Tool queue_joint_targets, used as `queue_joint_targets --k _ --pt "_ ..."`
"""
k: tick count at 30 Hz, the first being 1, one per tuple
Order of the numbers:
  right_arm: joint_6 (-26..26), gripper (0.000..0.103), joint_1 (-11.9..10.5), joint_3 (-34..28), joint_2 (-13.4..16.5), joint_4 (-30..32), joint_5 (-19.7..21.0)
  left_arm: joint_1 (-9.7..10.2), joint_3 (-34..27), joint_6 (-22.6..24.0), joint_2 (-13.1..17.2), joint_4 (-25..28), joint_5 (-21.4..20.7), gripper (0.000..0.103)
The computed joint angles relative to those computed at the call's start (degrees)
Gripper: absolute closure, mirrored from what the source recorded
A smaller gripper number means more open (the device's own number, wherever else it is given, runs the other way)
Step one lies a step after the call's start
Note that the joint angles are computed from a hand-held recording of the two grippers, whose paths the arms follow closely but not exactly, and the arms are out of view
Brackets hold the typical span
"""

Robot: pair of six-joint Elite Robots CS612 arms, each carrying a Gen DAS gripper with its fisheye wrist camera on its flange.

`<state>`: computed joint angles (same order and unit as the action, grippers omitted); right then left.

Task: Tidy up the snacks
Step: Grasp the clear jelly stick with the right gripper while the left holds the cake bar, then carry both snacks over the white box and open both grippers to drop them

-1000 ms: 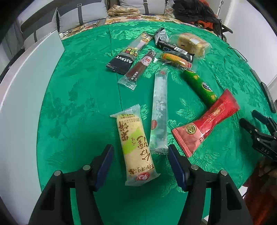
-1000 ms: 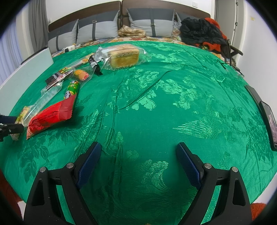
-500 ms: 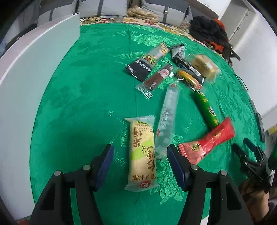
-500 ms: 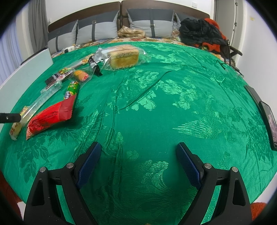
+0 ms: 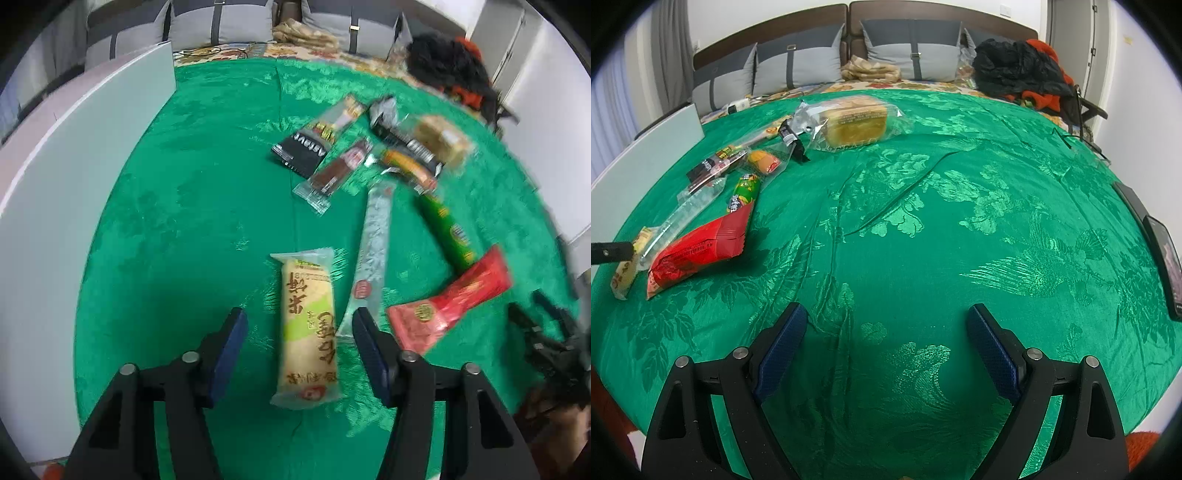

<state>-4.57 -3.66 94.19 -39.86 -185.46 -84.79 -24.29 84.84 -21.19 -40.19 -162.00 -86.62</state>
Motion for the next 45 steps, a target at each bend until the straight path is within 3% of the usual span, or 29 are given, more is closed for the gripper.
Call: queue_joint_targets --k 1,6,10,12,16,19,21,23,25,27,28,30,32,34,37,39,45 --pt "0.0 0.011 0.0 0.0 0.0 0.0 0.0 -0.14 -0.71 0.0 0.28 2.01 0.66 0.074" --pt "-0.16 0.011 0.01 -0.14 0.08 0.02 0.1 -1.06 -0.33 -0.18 0.03 3.25 4.28 0.074" --pt "-0.1 0.011 0.0 -0.14 0.03 0.3 0.04 -2.97 0.53 7.64 -0.36 3.73 10.41 0.071" --pt "-0.48 0.012 -0.2 -0.25 -0.27 1.92 0.64 -2.62 0.48 7.54 -0.5 3.98 9.29 0.074" --pt "6.16 0.014 -1.78 0.98 -2.7 3.59 7.74 -1.61 2.8 2.29 -1.05 -0.86 7.11 0.074" --pt "5.74 0.014 -1.17 0.2 -4.58 5.24 16.2 -1.16 5.29 -1.5 -1.82 -6.0 5.55 0.074" --pt "3.82 0.014 0.15 -2.82 -4.69 11.12 21.36 -1.0 6.58 -2.72 -2.43 -8.42 5.46 0.074" --pt "1.39 0.016 2.35 -8.92 -3.38 23.05 23.21 -0.57 7.92 -3.88 -3.45 -10.89 4.29 0.074" --pt "0.43 0.022 4.89 -16.6 -0.31 35.04 20.27 -0.38 8.96 -4.05 -4.36 -12.75 4.18 0.074" --pt "1.98 0.047 6.91 -24.67 3.51 45.15 15.94 -0.25 10.34 -4.05 -5.56 -14.56 4.47 0.074" --pt "2.75 0.067 7.42 -27.1 4.73 48.11 14.73 -0.08 11.16 -4.12 -6.25 -15.52 4.33 0.074" --pt "4.86 0.07 8.4 -31.9 7.24 54.45 11.09 0.22 12.38 -4.28 -7.37 -16.63 4.44 0.074" --pt "7.31 0.08 8.49 -32.99 7.84 55.27 9.93 0.42 13.76 -3.93 -8.44 -18.02 5.19 0.074" --pt "8.97 0.085 7.93 -32.68 7.63 55.16 11.71 0.38 14.95 -3.49 -9.18 -18.85 6.69 0.074" --pt "10.89 0.085 6.75 -29.52 6.07 50.36 14.01 0.51 15.77 -3.29 -9.8 -18.92 8.14 0.074" --pt "12.23 0.085 5.66 -27.52 4.84 47.82 17.69 0.55 15.81 -2.9 -9.99 -18.37 9.11 0.074" --pt "15.01 0.085 3.47 -24.19 2.72 45.33 25.74 0.72 15.66 -3.08 -10.52 -16.81 10.57 0.074"
